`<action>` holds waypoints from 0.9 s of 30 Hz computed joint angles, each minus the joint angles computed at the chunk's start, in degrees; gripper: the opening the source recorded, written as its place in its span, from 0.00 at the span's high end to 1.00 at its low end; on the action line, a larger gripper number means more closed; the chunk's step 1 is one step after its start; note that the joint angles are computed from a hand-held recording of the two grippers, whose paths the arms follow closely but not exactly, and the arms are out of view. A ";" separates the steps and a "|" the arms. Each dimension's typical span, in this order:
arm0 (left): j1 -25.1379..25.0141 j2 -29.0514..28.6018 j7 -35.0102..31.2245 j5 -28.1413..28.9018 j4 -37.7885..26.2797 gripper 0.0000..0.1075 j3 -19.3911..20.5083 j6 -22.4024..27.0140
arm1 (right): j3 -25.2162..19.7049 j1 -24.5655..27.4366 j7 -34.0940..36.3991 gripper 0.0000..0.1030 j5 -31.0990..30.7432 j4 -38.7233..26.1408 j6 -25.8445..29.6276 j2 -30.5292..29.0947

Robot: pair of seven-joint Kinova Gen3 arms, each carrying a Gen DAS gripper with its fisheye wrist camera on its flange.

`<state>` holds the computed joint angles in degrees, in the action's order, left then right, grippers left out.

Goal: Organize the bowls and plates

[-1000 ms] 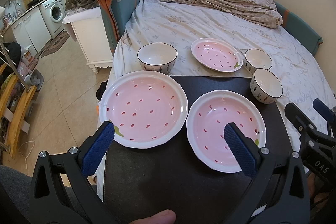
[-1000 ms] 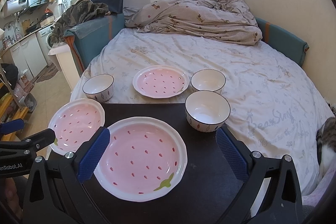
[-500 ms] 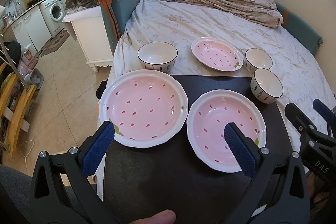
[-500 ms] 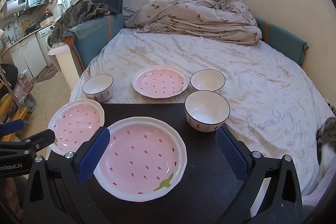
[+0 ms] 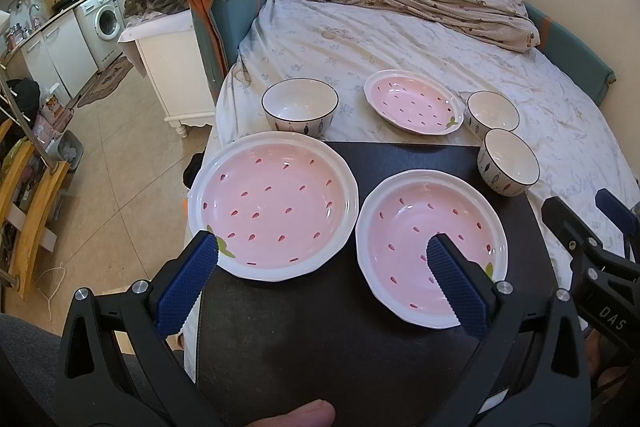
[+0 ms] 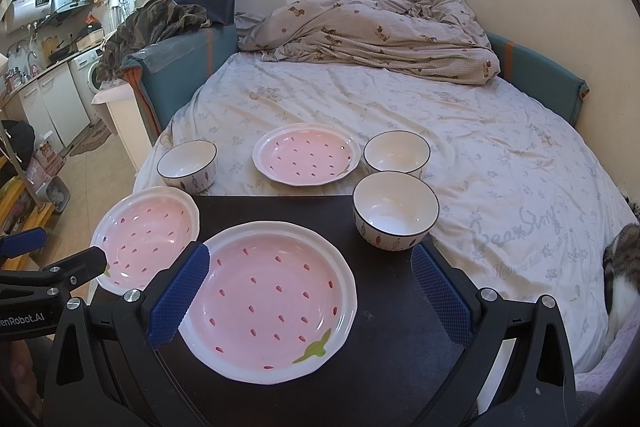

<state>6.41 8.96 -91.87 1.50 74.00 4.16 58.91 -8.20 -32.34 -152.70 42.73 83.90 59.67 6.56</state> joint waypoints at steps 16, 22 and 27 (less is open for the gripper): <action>-1.79 1.29 -0.40 0.74 -4.17 0.04 -0.83 3.46 | -0.19 1.82 5.72 0.00 -8.05 -5.73 1.14 0.25; -2.20 8.00 1.03 -0.22 -16.07 0.04 -1.64 14.45 | -3.83 10.60 19.41 0.00 -21.65 -15.37 2.55 4.40; -4.03 15.75 0.59 1.69 -29.34 0.04 -0.85 25.29 | 2.50 10.51 26.63 0.00 -32.55 -24.13 5.58 9.34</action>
